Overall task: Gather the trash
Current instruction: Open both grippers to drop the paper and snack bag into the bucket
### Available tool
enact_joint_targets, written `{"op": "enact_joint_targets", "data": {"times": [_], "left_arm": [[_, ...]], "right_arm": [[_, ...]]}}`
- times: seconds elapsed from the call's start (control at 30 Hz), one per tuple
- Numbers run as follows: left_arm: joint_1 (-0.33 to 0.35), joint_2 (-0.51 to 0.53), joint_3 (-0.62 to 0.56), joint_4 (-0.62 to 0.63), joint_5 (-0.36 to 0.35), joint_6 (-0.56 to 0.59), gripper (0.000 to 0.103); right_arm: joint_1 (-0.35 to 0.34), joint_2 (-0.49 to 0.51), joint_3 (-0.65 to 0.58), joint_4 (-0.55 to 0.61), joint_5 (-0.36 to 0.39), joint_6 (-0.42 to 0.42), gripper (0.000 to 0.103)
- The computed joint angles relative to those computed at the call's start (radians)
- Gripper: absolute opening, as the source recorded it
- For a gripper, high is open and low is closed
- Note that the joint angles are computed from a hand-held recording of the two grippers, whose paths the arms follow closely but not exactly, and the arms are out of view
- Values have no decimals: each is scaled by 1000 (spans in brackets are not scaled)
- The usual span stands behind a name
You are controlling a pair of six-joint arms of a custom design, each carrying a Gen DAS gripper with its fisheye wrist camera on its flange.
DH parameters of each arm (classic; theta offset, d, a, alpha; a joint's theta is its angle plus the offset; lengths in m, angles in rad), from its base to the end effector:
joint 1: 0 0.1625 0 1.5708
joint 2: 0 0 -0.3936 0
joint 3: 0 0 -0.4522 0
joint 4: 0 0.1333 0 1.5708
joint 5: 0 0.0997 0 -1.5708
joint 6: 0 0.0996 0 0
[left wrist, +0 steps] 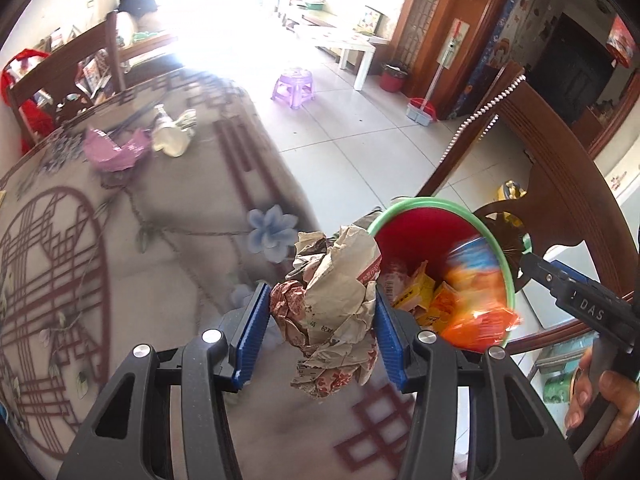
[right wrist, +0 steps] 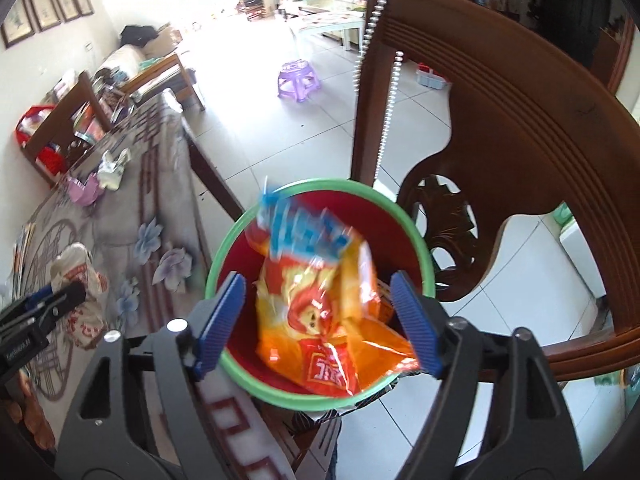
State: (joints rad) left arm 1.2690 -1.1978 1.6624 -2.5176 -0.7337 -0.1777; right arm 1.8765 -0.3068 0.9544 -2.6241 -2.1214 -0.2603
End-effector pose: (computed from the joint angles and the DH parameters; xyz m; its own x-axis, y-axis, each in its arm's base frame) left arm -0.0003 -0.6984 0.3136 -0.7766 -0.2773 -0.5657 0.1281 0.8097 -0.5727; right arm 0.3365 -0.7966 -0.0301 -0.7742 -0.2831 0.5661 -0.4924 0.8314 -0.2576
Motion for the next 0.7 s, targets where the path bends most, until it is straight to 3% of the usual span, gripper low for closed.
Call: {"op": "enact_joint_targets", "data": {"times": [0.43,0.57,0.67,0.7], "left_arm": [[-14,219,-224,5,-130,147,48],[-16,264,-269,26,-154,143,58],[-21,278,-292,75,-147,125,60],[-25,274,-284,61,-140,130,68]], "right_arm": [[-30,-66,64,-45,-42,83,80],[-33,-93,104,-73,-48,102,80],[-31,-106,127,-96,-53,102,80],[-30,-112,137,-110,-59,96,80]]}}
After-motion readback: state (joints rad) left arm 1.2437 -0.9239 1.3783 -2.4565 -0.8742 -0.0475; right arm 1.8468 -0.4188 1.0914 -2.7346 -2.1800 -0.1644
